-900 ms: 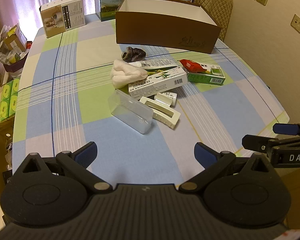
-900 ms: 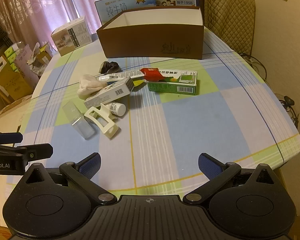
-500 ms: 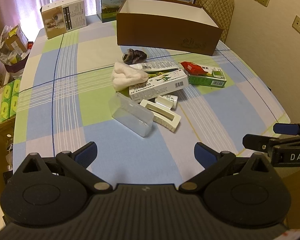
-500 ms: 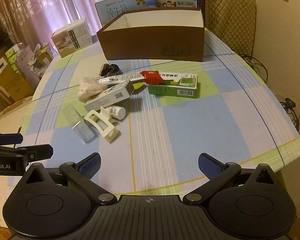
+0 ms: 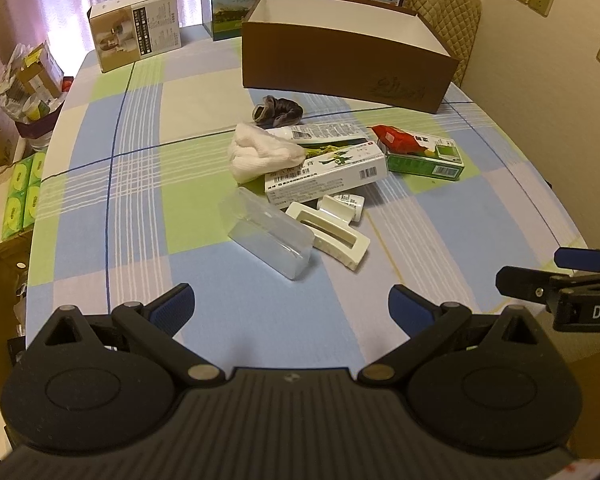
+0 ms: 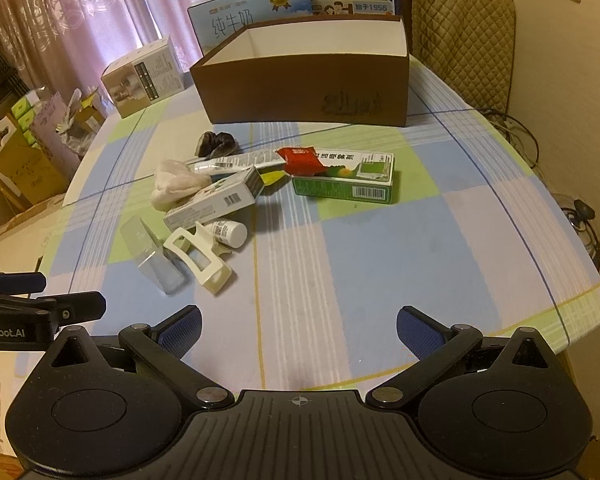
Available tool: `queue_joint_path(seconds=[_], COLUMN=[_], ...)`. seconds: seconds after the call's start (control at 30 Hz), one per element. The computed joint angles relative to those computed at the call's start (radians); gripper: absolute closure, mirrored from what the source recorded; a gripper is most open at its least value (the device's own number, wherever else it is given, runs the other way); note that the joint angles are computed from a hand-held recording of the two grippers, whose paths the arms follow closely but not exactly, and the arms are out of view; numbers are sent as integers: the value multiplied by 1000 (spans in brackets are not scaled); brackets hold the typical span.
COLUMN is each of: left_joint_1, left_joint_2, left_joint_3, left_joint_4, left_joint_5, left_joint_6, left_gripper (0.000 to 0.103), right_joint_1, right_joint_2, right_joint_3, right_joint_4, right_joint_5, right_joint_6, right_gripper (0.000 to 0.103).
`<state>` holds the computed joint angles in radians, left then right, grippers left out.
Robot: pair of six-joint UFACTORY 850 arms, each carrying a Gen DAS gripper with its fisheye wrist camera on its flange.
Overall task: Organize objects
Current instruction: 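Move both tools toward the clear plastic case and red candy packet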
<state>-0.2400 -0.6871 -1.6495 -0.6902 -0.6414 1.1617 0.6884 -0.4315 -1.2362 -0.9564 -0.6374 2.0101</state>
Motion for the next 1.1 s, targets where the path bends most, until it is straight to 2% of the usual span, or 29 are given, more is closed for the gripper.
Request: queue_joint_path(seconds=[0.53, 0.77, 0.97, 1.1], left_joint_1=[-33, -55, -74, -89], left_joint_2=[-83, -145, -203, -235], left_joint_3=[-103, -176, -249, -291], left_joint_4=[116, 187, 234, 278], left_joint_5=[25, 28, 21, 30], left_joint_6=[-206, -335, -438, -500], left_gripper=[1, 11, 13, 18], right_joint_1=[-65, -103, -140, -158], right_joint_2=[8, 19, 27, 33], right_joint_3=[10, 24, 37, 48], right_joint_4=[-20, -21, -17, -22], right_joint_5=[57, 79, 103, 117], right_joint_6=[-57, -82, -104, -108], right_gripper=[2, 2, 2, 2])
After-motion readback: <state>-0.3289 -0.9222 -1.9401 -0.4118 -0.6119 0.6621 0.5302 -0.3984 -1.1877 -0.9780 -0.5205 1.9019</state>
